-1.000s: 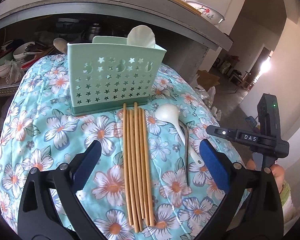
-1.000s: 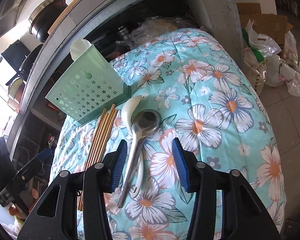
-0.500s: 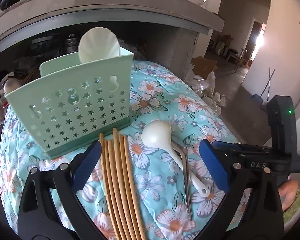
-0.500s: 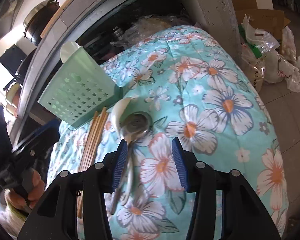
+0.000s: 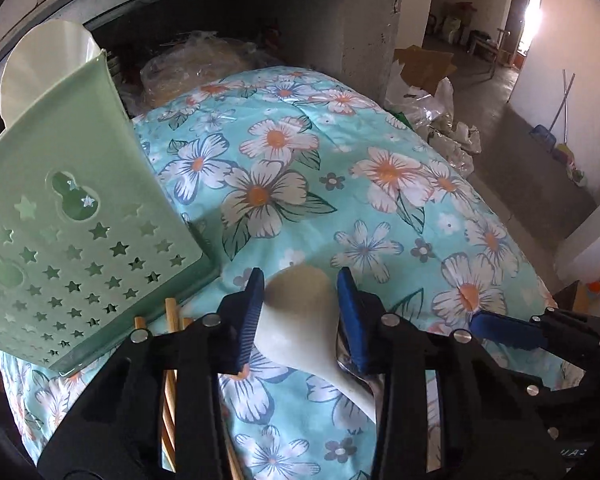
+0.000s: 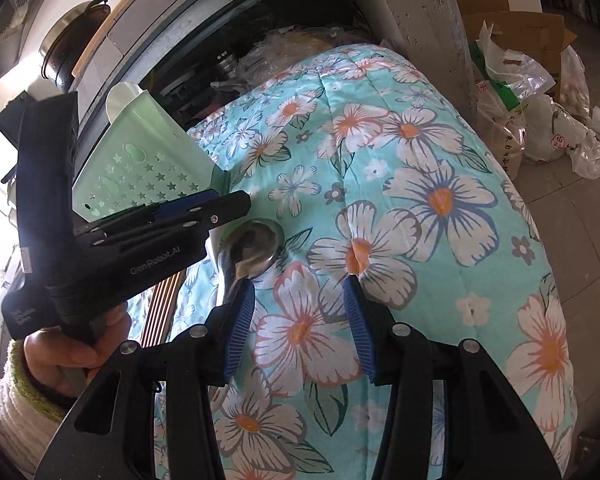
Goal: Organize utensils
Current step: 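Move the right tool back toward the metal spoons on the quilt, then grasp the other white ceramic spoon with the left tool while the right tool grasps a metal spoon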
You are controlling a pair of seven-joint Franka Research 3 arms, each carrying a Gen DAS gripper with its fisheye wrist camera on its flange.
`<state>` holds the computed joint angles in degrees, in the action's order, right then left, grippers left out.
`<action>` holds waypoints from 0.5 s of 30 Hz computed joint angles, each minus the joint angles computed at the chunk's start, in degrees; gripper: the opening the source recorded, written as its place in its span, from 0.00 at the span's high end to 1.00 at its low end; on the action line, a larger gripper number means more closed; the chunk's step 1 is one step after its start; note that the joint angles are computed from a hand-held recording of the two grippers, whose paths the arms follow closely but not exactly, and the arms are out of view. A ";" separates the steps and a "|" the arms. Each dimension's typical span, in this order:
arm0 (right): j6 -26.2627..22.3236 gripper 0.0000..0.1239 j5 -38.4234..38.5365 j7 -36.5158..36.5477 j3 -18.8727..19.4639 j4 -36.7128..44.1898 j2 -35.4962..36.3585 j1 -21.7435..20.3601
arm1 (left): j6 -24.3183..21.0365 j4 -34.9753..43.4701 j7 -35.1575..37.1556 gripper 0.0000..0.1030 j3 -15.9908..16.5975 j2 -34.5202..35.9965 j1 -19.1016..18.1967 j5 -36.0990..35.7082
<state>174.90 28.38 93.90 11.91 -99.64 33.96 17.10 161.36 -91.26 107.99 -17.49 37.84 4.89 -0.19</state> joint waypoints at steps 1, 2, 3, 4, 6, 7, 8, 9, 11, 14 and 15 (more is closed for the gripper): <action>0.08 0.63 0.19 -0.20 0.33 0.01 0.05 -0.27 | 0.27 -0.46 0.62 0.65 -0.86 -0.13 0.87 -0.65; 0.21 0.63 0.41 -0.45 0.68 -0.04 0.06 -0.56 | 0.83 -1.14 1.16 0.67 -1.68 -0.48 1.74 -1.40; 0.39 0.63 0.60 -0.73 0.99 -0.19 -0.01 -0.80 | 1.81 -2.15 2.24 0.70 -3.00 -0.95 3.10 -2.46; 0.46 0.63 0.74 -0.90 1.13 -0.28 -0.06 -0.92 | 2.81 -3.22 3.33 0.72 -4.23 -1.40 4.38 -3.45; 0.74 0.63 1.23 -1.44 1.79 -0.44 -0.08 -1.45 | 3.57 -5.06 5.71 0.76 -7.19 -2.30 7.62 -6.03; 0.77 0.63 1.33 -1.58 1.83 -0.45 -0.08 -1.47 | 3.75 -5.70 6.97 0.77 -8.73 -2.50 9.21 -7.53; 0.68 0.63 1.39 -1.59 1.75 -0.41 -0.08 -1.42 | 3.76 -6.48 8.48 0.79 -10.46 -2.78 11.15 -9.27; 0.51 0.63 1.49 -1.62 1.73 -0.35 -0.08 -1.43 | 3.42 -7.13 9.85 0.81 -11.86 -3.07 12.87 -10.97; 0.52 0.63 1.83 -1.93 2.02 -0.41 -0.19 -1.70 | 2.74 -8.17 12.51 0.83 -14.28 -3.50 15.82 -14.65; 0.72 0.63 1.99 -1.74 1.61 -0.61 -0.41 -1.37 | 0.41 -8.82 15.90 0.86 -16.41 -3.88 19.21 -20.14; 0.72 0.63 2.28 -1.87 1.97 -0.69 -0.43 -1.68 | -0.31 -8.81 16.78 0.86 -16.59 -3.82 19.69 -21.53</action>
